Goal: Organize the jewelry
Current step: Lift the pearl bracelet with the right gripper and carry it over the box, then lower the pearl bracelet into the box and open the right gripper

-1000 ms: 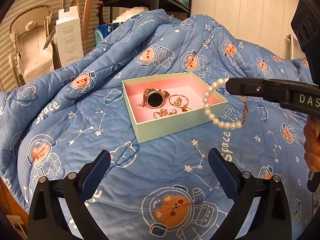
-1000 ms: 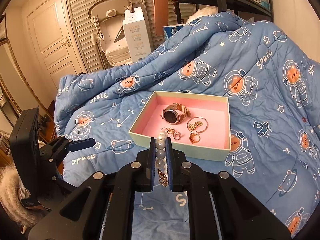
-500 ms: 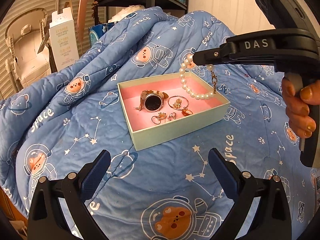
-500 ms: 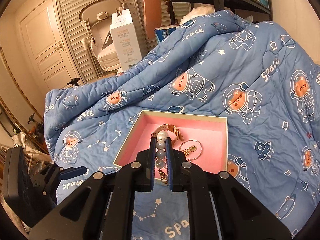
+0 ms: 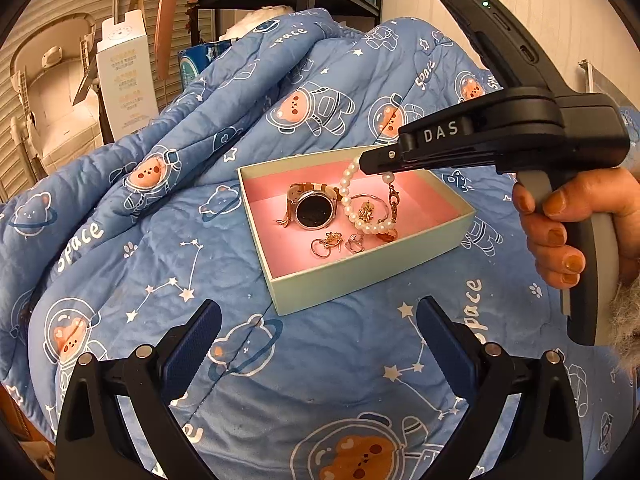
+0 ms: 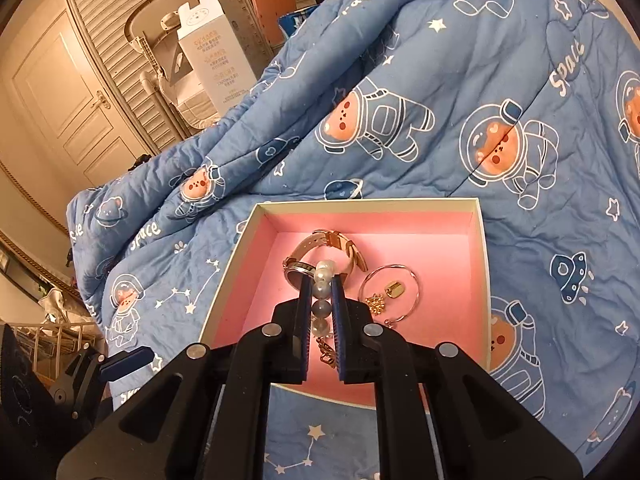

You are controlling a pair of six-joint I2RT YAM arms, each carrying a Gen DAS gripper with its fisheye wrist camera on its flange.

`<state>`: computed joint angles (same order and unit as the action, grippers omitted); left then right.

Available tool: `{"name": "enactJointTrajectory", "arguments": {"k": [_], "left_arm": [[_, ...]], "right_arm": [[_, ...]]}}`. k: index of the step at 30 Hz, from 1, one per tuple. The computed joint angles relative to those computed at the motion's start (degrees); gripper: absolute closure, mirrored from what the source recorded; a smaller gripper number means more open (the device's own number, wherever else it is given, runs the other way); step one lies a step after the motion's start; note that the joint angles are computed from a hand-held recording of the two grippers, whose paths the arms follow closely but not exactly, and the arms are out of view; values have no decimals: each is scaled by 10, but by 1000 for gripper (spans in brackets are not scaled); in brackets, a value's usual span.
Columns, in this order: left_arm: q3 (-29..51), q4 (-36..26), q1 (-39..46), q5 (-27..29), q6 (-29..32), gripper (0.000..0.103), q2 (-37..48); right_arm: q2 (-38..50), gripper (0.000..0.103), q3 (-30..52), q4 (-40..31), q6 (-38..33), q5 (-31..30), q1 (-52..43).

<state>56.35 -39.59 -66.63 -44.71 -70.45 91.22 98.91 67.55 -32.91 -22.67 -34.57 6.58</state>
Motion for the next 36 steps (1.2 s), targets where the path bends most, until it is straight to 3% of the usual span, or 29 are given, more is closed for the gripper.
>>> {"name": "enactJointTrajectory", "arguments": {"k": [17,36], "left_arm": [[-11,34,28,11,24,7,4],[-1,35,32,16,36,7,18]], "right_arm": [[90,93,50,47,-1,101,15],[91,93,23,100,-50,187,55]]}}
